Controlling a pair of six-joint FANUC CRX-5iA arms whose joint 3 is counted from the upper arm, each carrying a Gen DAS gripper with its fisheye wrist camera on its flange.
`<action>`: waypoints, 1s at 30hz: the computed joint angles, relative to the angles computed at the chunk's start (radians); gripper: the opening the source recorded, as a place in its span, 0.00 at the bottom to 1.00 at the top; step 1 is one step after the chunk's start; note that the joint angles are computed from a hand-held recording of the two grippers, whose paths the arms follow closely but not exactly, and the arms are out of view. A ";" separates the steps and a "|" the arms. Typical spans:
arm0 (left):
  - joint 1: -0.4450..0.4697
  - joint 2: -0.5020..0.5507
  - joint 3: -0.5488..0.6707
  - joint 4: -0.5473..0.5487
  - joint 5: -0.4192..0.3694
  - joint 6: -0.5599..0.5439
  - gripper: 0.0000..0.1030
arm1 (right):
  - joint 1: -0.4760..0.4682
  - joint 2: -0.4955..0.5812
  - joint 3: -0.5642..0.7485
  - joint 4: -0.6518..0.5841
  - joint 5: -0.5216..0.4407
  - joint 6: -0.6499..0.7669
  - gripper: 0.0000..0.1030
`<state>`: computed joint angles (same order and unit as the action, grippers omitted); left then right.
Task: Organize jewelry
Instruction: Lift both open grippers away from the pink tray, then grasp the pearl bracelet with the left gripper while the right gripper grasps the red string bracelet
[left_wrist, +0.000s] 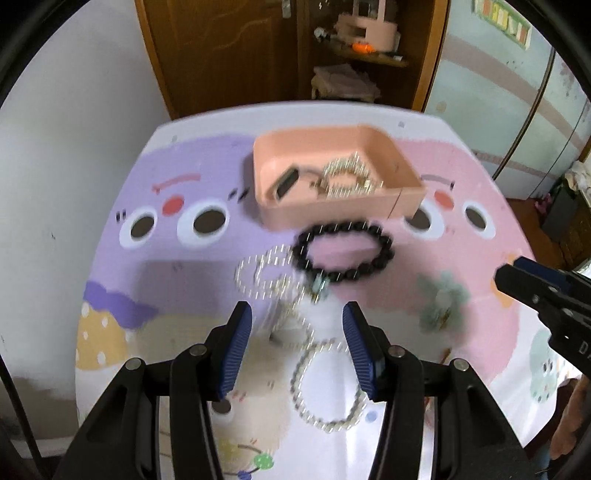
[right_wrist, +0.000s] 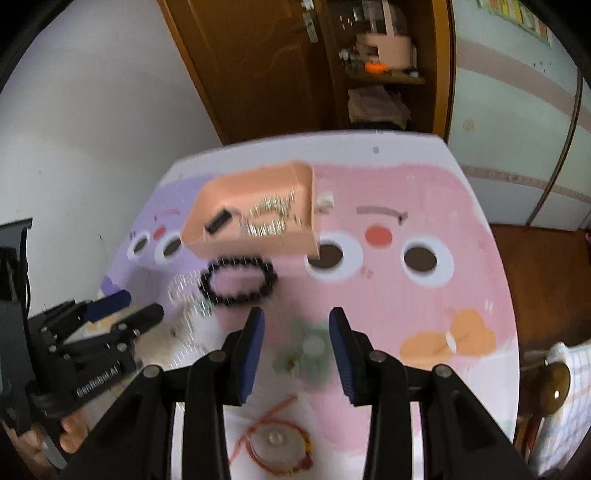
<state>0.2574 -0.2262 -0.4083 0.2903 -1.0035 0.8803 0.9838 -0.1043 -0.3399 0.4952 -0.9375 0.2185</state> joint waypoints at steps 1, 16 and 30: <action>0.009 -0.002 -0.009 0.001 -0.004 -0.007 0.48 | 0.001 0.002 0.004 -0.028 -0.005 0.014 0.36; 0.142 -0.017 -0.088 -0.007 -0.088 -0.082 0.48 | 0.081 -0.019 -0.023 -0.244 -0.091 0.076 0.35; 0.110 0.030 -0.075 -0.009 -0.110 -0.090 0.48 | 0.072 0.037 0.032 -0.345 -0.164 0.157 0.26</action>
<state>0.3678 -0.1959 -0.4836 0.2814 -1.1131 0.7900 1.0554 -0.0673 -0.3076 0.1500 -1.1012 0.3752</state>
